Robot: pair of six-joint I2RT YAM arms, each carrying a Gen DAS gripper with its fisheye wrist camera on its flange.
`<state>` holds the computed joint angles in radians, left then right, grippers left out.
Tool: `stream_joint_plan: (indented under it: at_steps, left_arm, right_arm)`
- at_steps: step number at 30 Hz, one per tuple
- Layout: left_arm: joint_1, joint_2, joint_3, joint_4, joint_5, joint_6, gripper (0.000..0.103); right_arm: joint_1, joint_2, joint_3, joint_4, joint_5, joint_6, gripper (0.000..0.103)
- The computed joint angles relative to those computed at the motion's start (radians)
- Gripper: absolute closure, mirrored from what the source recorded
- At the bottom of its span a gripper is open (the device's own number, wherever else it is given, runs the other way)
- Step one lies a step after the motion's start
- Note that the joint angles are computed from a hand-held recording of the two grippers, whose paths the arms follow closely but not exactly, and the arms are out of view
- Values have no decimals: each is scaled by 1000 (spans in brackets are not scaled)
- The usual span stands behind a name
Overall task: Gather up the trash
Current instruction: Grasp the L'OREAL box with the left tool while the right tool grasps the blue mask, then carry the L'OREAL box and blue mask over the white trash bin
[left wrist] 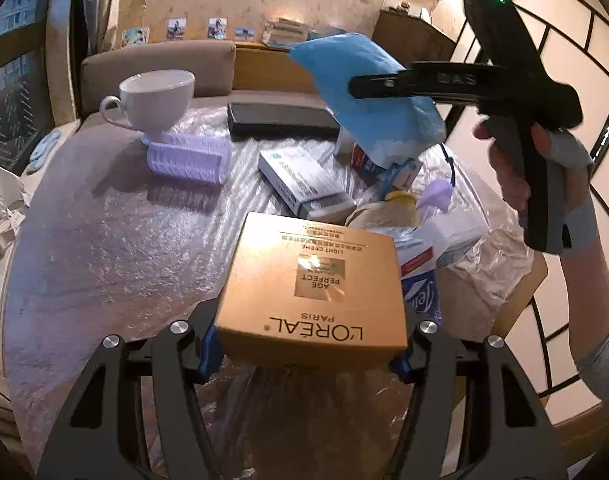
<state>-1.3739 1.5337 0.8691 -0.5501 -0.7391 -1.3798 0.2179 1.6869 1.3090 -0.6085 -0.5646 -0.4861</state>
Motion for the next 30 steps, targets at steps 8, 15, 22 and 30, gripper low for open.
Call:
stream_joint_plan:
  at_steps: [8,15,22,30]
  left_arm:
    - [-49,18,67,-137,-70,-91,40]
    - [-100,71,144,-197,-89,-150,40]
    - [-176,131,229,-252,-111,-208,40]
    - [-268,244,350,-356,-127,-313,40]
  right_arm:
    - [-150,-161,-89,-108,-181,-114,54]
    - [-322,-306,-225,-291,-305,-354,54]
    - [-558,-339,-273,-622,-394,-744,54]
    - [-802,-350,-352,-876,-346,-1149,53]
